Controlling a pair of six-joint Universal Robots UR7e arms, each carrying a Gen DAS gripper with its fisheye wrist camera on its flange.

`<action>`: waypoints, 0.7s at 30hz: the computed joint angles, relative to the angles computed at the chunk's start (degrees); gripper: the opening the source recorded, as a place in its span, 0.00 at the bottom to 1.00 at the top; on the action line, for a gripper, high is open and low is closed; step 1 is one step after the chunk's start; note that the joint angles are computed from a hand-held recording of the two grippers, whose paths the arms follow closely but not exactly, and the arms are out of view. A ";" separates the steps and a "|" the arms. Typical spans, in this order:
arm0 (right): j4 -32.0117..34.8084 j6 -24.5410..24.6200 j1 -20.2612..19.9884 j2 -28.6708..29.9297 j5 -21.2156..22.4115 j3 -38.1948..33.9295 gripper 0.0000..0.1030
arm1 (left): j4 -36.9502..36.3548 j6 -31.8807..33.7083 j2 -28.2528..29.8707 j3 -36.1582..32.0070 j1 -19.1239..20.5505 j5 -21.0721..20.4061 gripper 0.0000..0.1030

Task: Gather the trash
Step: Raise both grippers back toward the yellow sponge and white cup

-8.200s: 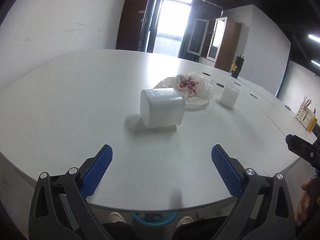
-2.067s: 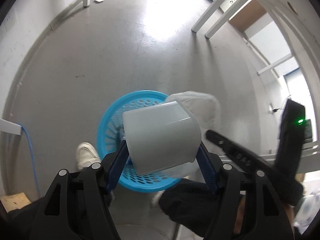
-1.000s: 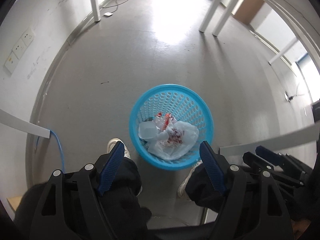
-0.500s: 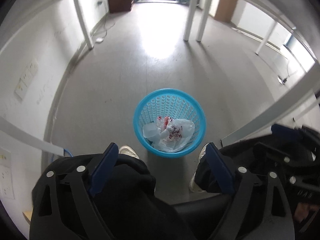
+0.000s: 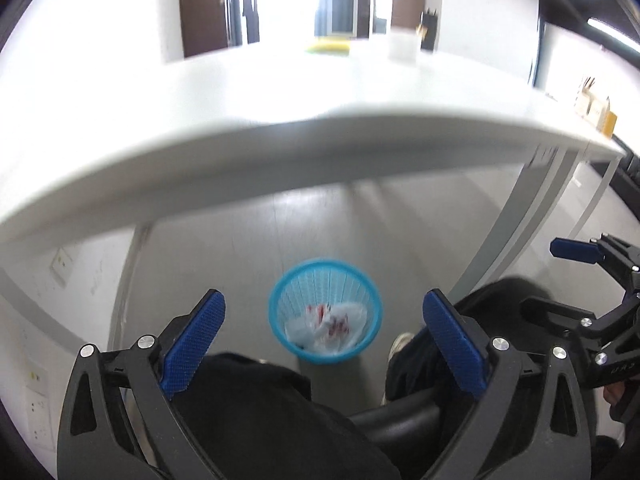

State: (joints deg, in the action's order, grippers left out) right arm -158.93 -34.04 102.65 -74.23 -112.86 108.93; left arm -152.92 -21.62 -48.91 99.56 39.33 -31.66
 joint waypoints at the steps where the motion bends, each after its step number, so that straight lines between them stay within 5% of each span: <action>1: -0.11 0.16 0.20 -0.56 0.47 -0.28 0.92 | -1.19 0.67 -0.29 -0.01 -0.42 0.39 0.94; 11: -3.52 -0.91 2.92 -1.01 3.67 -5.59 0.92 | -12.53 14.23 2.64 -5.61 -2.55 4.99 0.94; 21: -3.06 0.73 2.91 4.72 4.34 -16.48 0.92 | -11.47 23.95 8.58 -18.34 -0.69 2.53 0.94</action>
State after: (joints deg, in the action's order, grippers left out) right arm -161.99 -33.32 105.56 -69.51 -108.52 92.45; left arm -164.39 2.33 -40.33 81.22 38.64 -29.13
